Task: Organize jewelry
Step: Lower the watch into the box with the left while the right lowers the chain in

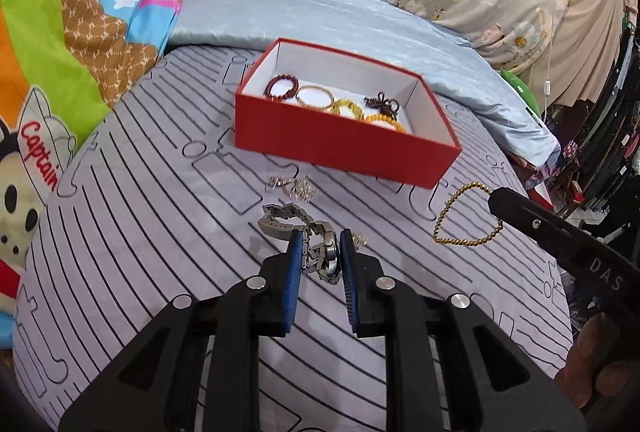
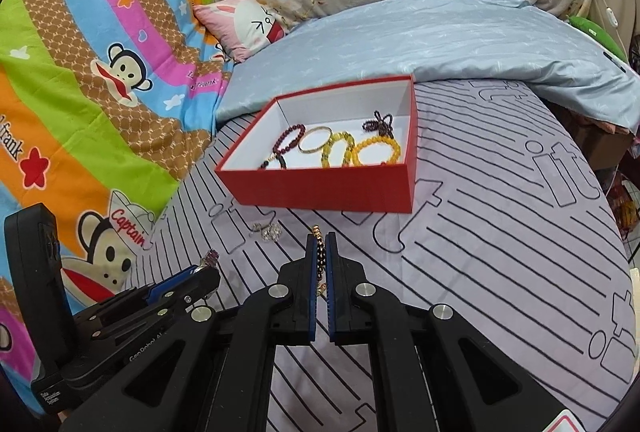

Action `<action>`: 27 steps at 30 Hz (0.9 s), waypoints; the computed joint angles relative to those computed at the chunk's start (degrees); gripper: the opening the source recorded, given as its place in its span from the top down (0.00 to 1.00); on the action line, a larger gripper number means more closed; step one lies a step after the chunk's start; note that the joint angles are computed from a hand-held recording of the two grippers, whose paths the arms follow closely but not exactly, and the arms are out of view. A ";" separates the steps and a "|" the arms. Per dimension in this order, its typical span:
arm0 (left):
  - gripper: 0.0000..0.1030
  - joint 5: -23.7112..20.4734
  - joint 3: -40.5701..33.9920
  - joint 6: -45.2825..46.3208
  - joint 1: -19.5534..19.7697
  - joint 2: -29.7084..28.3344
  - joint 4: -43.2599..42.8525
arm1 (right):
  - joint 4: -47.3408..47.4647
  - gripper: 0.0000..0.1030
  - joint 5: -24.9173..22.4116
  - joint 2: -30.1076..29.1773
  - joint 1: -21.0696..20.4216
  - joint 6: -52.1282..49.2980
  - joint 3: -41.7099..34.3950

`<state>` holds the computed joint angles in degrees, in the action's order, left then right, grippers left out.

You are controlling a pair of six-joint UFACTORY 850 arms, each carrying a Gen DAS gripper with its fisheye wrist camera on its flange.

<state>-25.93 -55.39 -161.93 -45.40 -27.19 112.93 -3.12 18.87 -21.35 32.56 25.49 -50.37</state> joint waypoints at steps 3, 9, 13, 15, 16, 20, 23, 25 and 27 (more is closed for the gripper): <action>0.82 -0.33 -0.88 2.69 0.49 0.46 -1.21 | 0.25 0.96 -0.13 -0.01 -0.30 -0.98 -1.13; 0.82 -0.99 -4.14 8.04 2.36 0.39 -2.63 | -0.53 0.96 -0.52 -1.39 -1.22 -1.82 -5.09; 0.82 -1.37 -7.38 11.70 3.78 -0.76 -3.13 | -0.87 0.96 -1.35 -3.77 -2.05 -2.45 -9.27; 0.82 -1.41 -9.43 13.47 4.64 -1.75 -3.29 | -1.43 0.96 -1.81 -5.13 -2.51 -2.05 -11.37; 0.82 -1.43 -10.36 14.40 4.96 -2.25 -3.63 | -2.66 0.96 -1.82 -5.67 -2.80 -0.87 -12.11; 0.82 -0.76 -14.07 16.98 6.52 -4.63 -4.31 | -5.21 0.96 -3.09 -8.64 -3.75 0.84 -16.46; 0.82 0.11 -17.19 19.15 7.63 -6.99 -5.64 | -7.00 0.96 -4.22 -10.91 -4.15 2.12 -19.44; 0.82 0.77 -18.78 20.69 8.24 -8.29 -6.87 | -8.49 0.96 -4.99 -12.50 -4.40 3.41 -21.37; 0.82 1.57 -20.32 21.95 8.83 -9.64 -7.84 | -10.29 0.96 -5.44 -13.55 -4.55 5.15 -22.51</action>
